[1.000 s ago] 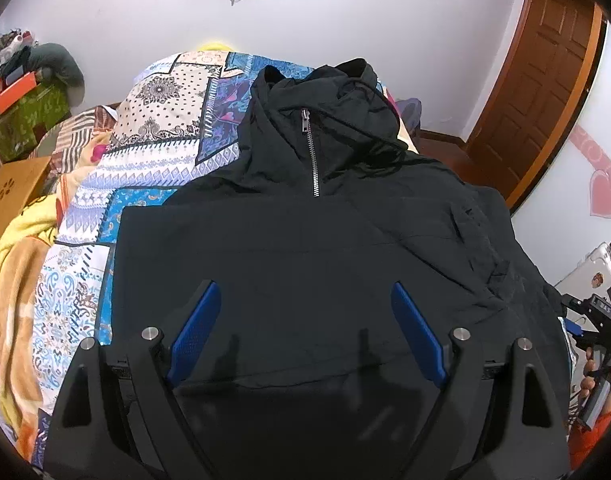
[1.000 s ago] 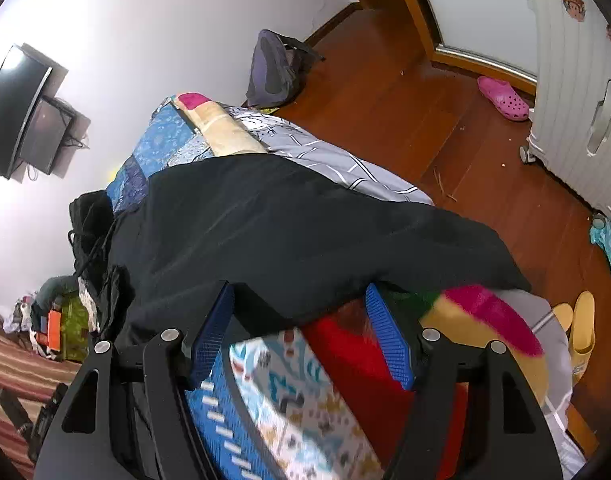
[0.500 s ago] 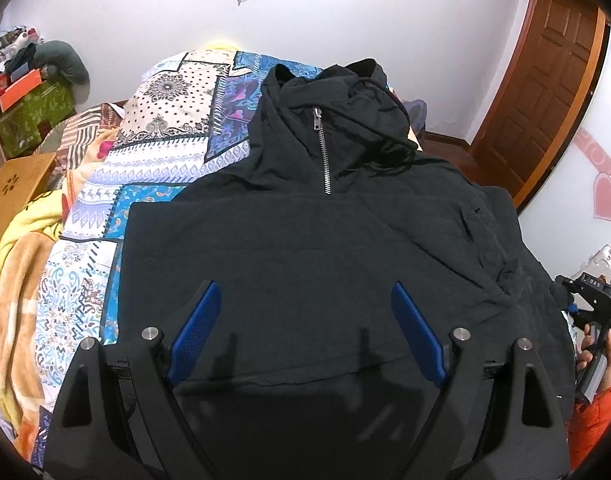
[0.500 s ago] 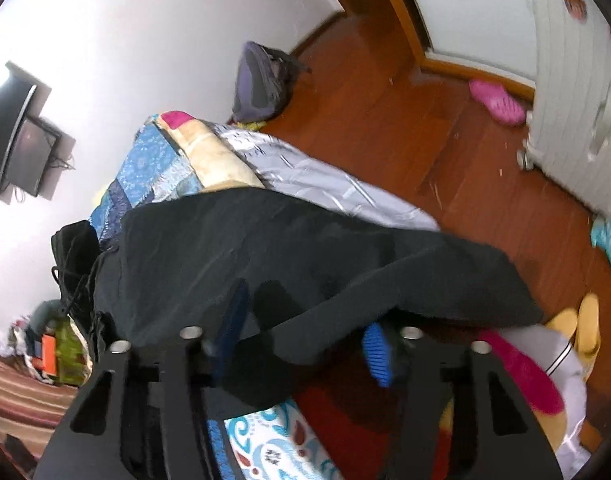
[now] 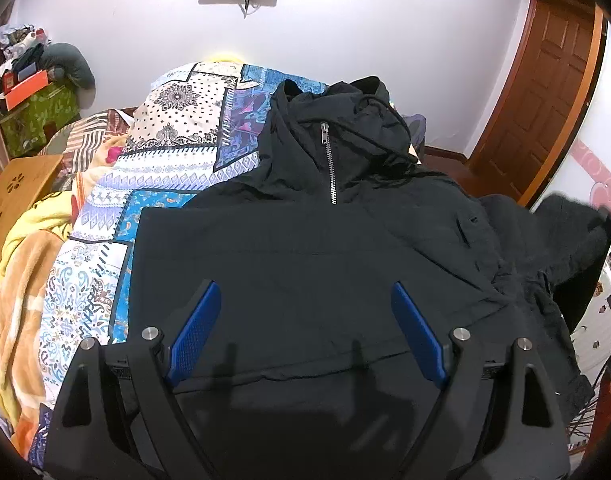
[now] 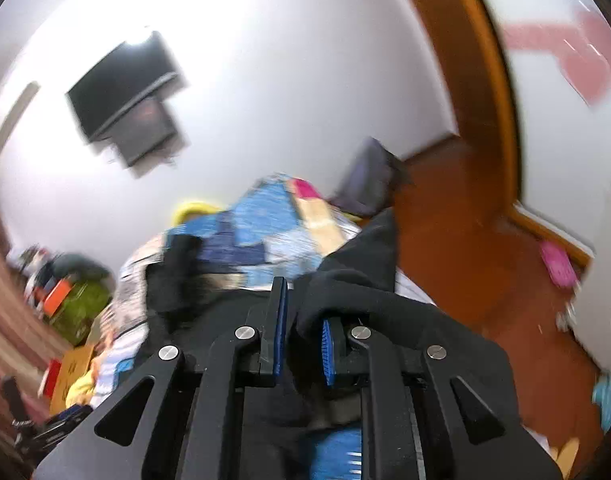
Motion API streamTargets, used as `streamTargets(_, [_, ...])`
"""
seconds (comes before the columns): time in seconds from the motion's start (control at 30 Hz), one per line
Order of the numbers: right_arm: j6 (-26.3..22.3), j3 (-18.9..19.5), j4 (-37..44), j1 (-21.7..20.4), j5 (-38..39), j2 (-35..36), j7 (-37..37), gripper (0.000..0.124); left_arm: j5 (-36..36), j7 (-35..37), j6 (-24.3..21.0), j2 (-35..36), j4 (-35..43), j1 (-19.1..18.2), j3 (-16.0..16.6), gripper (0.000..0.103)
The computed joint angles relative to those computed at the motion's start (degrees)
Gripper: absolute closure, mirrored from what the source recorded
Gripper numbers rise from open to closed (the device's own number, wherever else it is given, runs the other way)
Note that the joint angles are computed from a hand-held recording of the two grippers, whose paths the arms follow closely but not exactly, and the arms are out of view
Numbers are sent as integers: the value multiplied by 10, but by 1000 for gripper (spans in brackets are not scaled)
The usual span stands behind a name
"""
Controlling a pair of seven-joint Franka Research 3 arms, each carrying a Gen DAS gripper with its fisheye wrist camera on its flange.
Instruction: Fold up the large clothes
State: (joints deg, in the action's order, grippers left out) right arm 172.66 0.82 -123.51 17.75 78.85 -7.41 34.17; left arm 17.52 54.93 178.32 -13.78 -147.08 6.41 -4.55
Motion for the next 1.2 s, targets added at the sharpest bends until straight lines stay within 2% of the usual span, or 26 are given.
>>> streamTargets(0.07, [-7,8,8,11,4,-4,-24,111,-2,2,1,-6,-4,-2,2,16])
streamTargets(0.3, [-110,23,35,29,-54,19,-18,111,5,-4,5,-25,-19,10,-5,16])
streamTargets(0.47, [-181,35,44,26,-144,48,38,111,10,-7,2,-27,-23,16,-10,16])
streamTargets(0.6, [-236,42,42,22,-232,70,104,110,-4,8,-3,-24,-21,-6,8,16])
streamTargets(0.67, [-259,44,43,19,-254,77,122,110,-5,11,-4,-23,-21,-7,7,16])
streamTargets(0.8, [-258,50,30,19,-315,79,165,110,6,7,-6,-21,-19,6,-9,16])
streamTargets(0.97, [-301,41,29,9,-296,63,182,103,11,9,-10,-18,-17,2,-10,16])
streamTargets(1.1, [-297,39,12,8,-284,38,188,95,14,12,-9,-18,-18,-2,-9,16])
streamTargets(1.2, [-293,32,-4,9,-269,15,178,95,16,11,-8,-19,-18,-1,-11,16])
